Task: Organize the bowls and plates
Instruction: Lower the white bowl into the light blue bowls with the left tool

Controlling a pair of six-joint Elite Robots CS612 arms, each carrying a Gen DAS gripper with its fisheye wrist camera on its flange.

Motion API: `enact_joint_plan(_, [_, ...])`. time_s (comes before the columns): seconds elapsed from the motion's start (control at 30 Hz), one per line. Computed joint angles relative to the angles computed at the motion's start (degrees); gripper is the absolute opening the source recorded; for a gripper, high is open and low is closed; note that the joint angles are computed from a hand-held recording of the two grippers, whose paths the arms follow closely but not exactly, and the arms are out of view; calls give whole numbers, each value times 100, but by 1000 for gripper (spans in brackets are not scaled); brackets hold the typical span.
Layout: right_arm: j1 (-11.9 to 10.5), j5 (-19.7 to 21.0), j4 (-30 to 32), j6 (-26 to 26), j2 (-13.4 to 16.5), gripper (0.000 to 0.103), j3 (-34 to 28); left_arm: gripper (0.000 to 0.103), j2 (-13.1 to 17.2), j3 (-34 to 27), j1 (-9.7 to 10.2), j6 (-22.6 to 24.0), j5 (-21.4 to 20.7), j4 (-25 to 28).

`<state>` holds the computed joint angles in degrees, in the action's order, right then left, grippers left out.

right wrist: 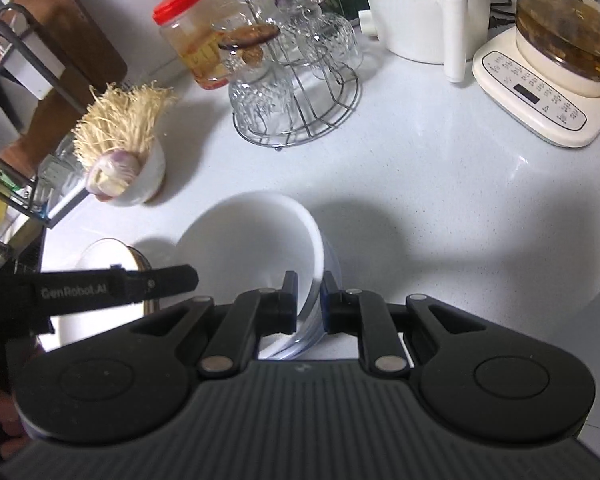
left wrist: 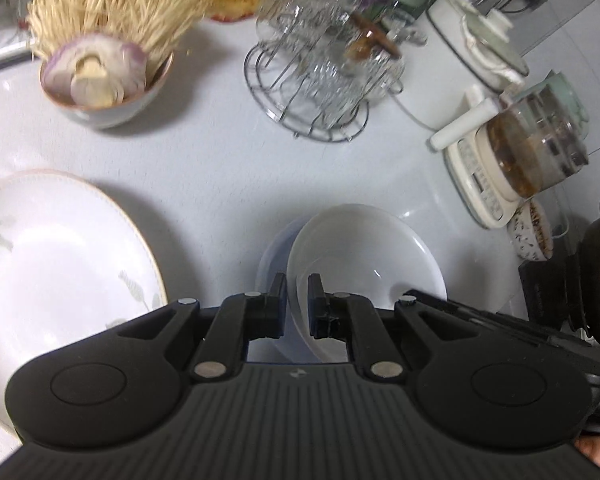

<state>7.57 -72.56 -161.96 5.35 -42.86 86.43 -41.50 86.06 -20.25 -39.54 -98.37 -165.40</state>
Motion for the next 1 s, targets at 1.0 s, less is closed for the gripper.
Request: enact_joint_plan(1.0, [-131,442,1289,-272,450,48,-777,41,149,-128,3,-775,174,94])
